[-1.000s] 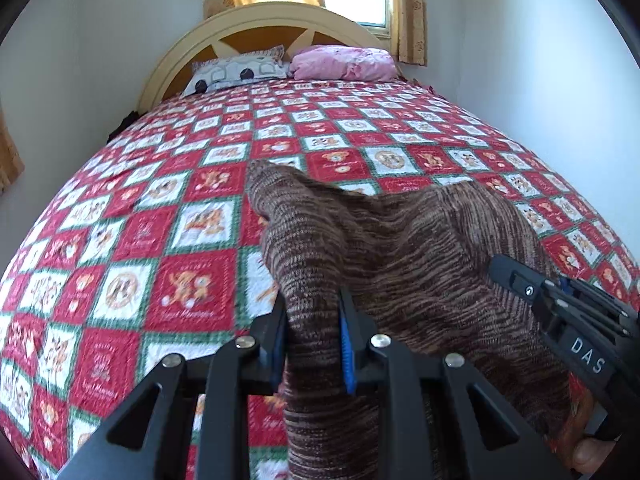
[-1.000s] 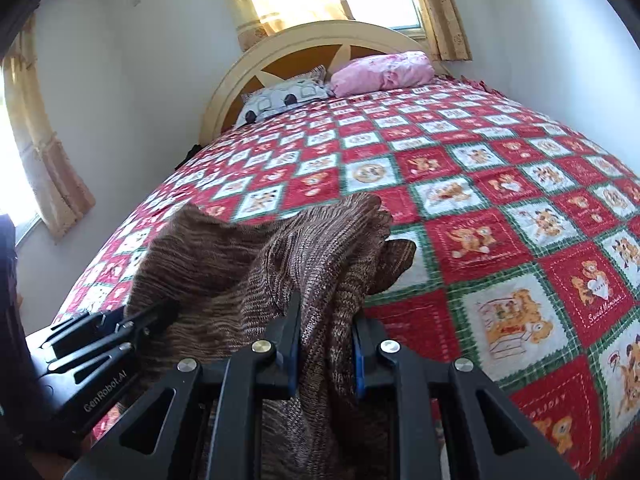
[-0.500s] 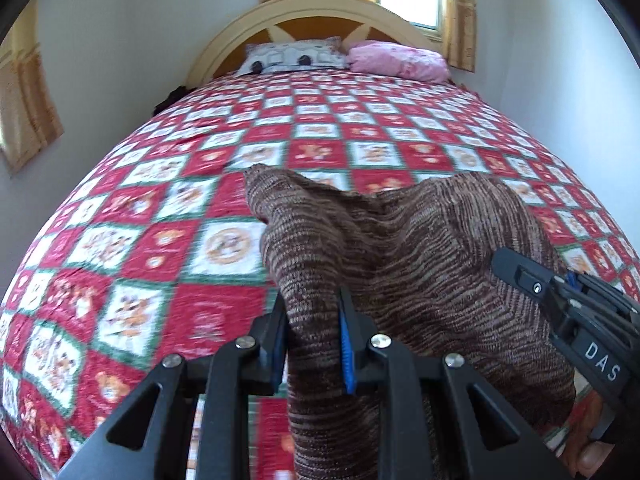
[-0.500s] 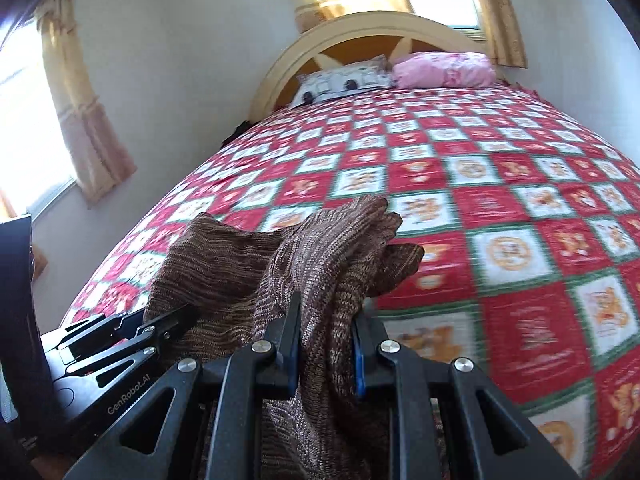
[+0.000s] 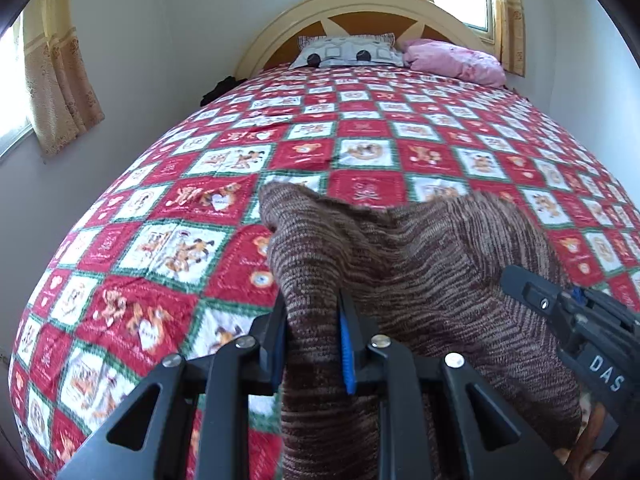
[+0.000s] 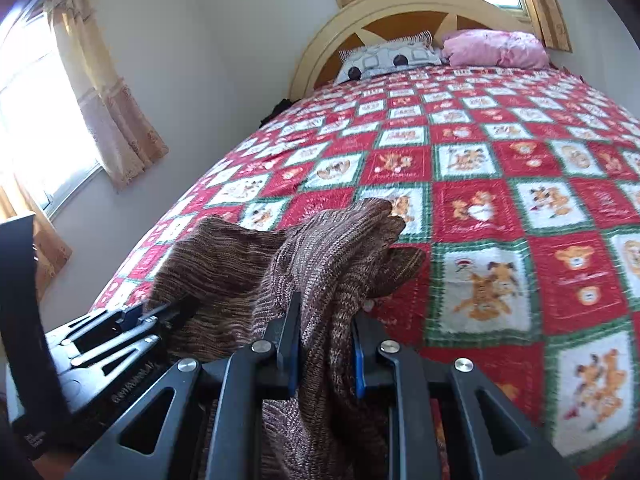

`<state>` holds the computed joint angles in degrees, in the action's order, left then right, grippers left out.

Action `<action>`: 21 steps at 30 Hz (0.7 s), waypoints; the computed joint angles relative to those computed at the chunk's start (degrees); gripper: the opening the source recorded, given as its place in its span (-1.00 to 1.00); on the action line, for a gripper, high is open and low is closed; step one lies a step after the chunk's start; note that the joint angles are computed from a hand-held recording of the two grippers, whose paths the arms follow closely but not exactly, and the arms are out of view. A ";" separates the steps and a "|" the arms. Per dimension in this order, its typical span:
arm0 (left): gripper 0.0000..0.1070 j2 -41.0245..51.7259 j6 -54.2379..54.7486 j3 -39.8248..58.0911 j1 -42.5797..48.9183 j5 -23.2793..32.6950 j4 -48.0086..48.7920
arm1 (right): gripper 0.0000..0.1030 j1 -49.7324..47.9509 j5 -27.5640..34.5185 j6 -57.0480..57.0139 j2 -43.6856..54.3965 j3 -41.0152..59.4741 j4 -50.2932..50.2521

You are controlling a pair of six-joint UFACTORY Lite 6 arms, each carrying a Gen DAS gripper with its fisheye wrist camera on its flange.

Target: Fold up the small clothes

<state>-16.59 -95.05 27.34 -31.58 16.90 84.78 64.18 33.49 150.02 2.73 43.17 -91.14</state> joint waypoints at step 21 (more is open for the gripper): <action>-0.33 5.66 -21.13 -1.79 1.71 -0.31 21.48 | -0.24 -8.15 -9.91 3.90 4.61 -0.10 -6.04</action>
